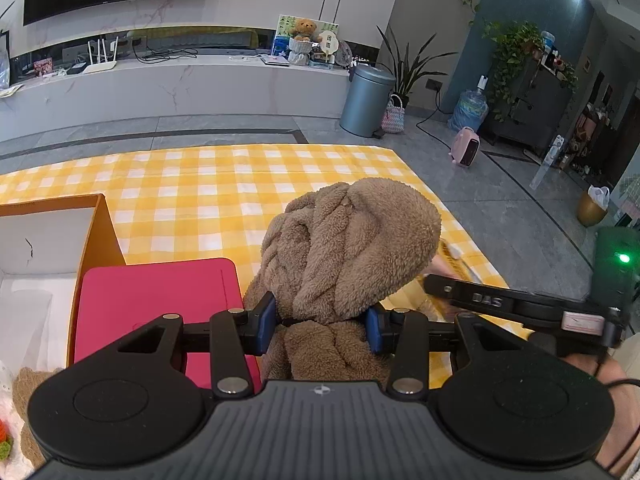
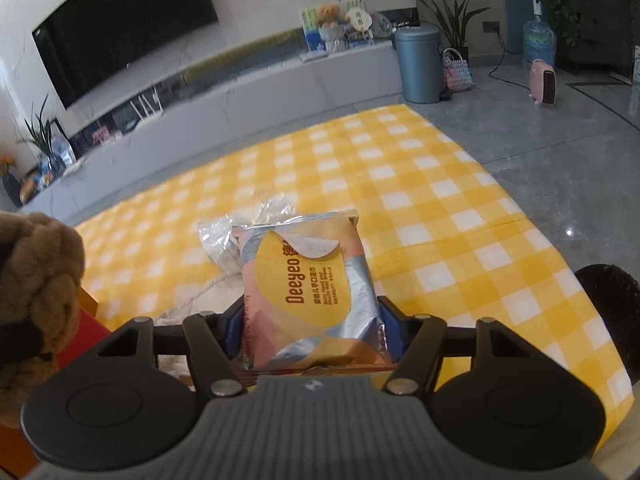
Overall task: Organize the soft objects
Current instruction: 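Carry the towel bear and wipes pack over the white box with both grippers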
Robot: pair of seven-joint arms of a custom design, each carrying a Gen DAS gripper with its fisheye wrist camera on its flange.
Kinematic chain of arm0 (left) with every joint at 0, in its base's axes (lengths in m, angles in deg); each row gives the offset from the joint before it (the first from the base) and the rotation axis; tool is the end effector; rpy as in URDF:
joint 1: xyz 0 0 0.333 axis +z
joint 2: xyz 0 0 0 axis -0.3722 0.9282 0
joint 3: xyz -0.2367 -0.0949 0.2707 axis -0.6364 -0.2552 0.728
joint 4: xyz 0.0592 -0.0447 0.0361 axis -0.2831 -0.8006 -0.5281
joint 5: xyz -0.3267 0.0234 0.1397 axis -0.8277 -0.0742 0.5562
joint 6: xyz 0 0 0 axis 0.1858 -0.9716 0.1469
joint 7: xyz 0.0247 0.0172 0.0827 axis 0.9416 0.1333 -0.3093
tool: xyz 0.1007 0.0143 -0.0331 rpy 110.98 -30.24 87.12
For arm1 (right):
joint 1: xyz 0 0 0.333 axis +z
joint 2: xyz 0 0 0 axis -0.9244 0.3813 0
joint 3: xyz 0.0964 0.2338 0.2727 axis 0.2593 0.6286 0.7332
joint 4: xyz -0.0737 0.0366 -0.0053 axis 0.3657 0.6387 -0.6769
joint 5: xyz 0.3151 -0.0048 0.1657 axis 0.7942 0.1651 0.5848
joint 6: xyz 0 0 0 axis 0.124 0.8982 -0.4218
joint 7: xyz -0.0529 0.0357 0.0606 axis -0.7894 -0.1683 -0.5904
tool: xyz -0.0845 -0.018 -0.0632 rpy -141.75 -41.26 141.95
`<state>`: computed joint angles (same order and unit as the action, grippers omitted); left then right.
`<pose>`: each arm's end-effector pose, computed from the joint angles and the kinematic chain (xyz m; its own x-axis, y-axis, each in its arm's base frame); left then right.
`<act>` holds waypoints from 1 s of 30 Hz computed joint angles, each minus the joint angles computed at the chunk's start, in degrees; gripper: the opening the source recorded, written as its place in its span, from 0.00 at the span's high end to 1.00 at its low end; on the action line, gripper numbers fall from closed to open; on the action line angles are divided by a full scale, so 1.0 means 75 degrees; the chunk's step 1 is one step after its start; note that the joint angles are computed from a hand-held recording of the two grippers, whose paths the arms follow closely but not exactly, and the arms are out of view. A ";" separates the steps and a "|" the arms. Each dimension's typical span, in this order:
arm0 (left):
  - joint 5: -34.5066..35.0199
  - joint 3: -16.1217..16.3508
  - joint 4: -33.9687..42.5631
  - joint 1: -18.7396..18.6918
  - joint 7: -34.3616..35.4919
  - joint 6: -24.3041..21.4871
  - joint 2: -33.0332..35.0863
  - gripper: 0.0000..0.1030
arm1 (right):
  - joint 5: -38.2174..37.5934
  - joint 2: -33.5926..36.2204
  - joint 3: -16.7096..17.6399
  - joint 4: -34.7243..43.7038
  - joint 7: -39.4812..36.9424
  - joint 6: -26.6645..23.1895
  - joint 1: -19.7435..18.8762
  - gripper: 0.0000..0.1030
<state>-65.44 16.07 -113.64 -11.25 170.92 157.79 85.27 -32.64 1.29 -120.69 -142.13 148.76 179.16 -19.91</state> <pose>0.7167 -0.1682 0.3755 -0.4829 -0.8500 0.2106 -0.6785 0.2111 -0.7036 0.6744 0.2640 0.3437 -0.3290 -0.9098 -0.2531 -0.6085 0.4092 -0.6799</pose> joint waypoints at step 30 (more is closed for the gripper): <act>0.1049 -0.2108 -0.1283 0.3060 -0.1052 0.1140 -0.0322 0.52 | 0.1191 -0.0235 0.1619 0.0990 -0.2330 0.1058 -0.0318 0.38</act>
<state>-57.57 0.26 -123.26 11.70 163.03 166.34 82.86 -23.71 -0.48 -108.55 -134.71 131.28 187.10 -22.29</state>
